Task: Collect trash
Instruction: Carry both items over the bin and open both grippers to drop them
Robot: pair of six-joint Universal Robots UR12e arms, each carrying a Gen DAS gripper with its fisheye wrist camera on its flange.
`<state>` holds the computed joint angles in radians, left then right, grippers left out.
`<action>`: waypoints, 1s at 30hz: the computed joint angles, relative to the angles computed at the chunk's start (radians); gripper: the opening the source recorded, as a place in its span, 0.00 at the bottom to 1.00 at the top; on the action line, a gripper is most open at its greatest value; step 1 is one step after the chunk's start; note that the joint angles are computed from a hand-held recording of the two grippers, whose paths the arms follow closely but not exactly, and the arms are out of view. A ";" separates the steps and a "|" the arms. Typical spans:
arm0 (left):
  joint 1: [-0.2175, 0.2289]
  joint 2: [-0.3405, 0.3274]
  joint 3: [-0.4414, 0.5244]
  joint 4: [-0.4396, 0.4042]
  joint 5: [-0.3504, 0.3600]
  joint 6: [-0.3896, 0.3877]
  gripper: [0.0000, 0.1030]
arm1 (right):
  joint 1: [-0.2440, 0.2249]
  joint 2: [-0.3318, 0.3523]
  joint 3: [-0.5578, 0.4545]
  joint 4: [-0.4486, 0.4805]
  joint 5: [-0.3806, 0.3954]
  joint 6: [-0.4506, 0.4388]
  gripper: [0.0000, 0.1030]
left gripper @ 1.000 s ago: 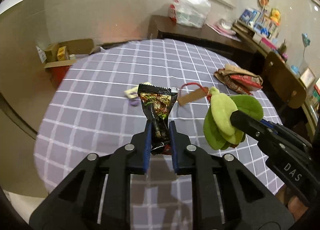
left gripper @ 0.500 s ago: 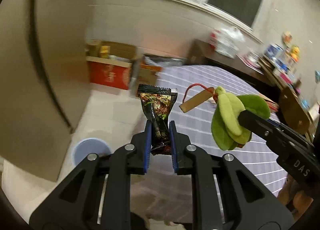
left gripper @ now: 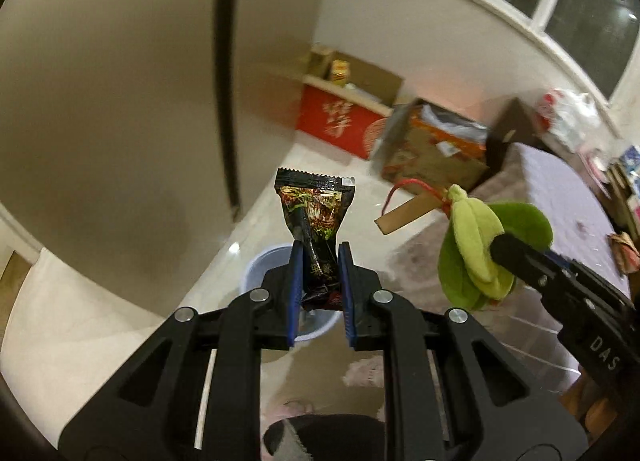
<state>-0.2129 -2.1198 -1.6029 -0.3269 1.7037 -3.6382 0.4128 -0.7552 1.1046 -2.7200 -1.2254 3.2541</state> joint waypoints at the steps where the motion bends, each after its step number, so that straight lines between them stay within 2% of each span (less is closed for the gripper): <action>1: 0.007 -0.007 0.005 -0.019 0.000 -0.008 0.17 | 0.005 0.018 -0.019 -0.003 -0.008 -0.005 0.42; 2: 0.012 -0.011 0.005 -0.029 -0.002 -0.012 0.17 | 0.011 0.033 -0.037 0.003 -0.034 -0.012 0.55; 3: 0.017 -0.016 0.007 -0.039 -0.006 -0.015 0.17 | 0.018 0.049 -0.056 0.022 -0.070 -0.016 0.56; 7: 0.029 -0.033 0.013 -0.068 -0.018 -0.018 0.17 | 0.018 0.073 -0.074 0.065 -0.075 -0.004 0.58; 8: 0.030 -0.039 0.018 -0.076 -0.023 -0.020 0.17 | 0.017 0.072 -0.070 0.068 -0.080 -0.003 0.62; 12: 0.030 -0.058 0.036 -0.098 -0.041 -0.015 0.17 | 0.022 0.069 -0.060 0.073 -0.126 -0.004 0.64; 14: 0.030 -0.064 0.045 -0.105 -0.049 -0.010 0.17 | 0.025 0.061 -0.044 0.052 -0.154 -0.006 0.70; 19: 0.030 -0.076 0.062 -0.119 -0.059 0.003 0.17 | 0.025 0.039 -0.007 -0.001 -0.188 -0.020 0.72; 27: 0.026 -0.097 0.102 -0.140 -0.051 0.013 0.17 | 0.014 0.029 0.017 -0.057 -0.183 -0.001 0.73; 29: 0.025 -0.100 0.114 -0.157 -0.046 0.011 0.25 | 0.012 0.027 0.021 -0.067 -0.182 0.006 0.74; 30: 0.024 -0.102 0.122 -0.180 -0.034 0.001 0.52 | 0.010 0.025 0.026 -0.074 -0.183 0.009 0.74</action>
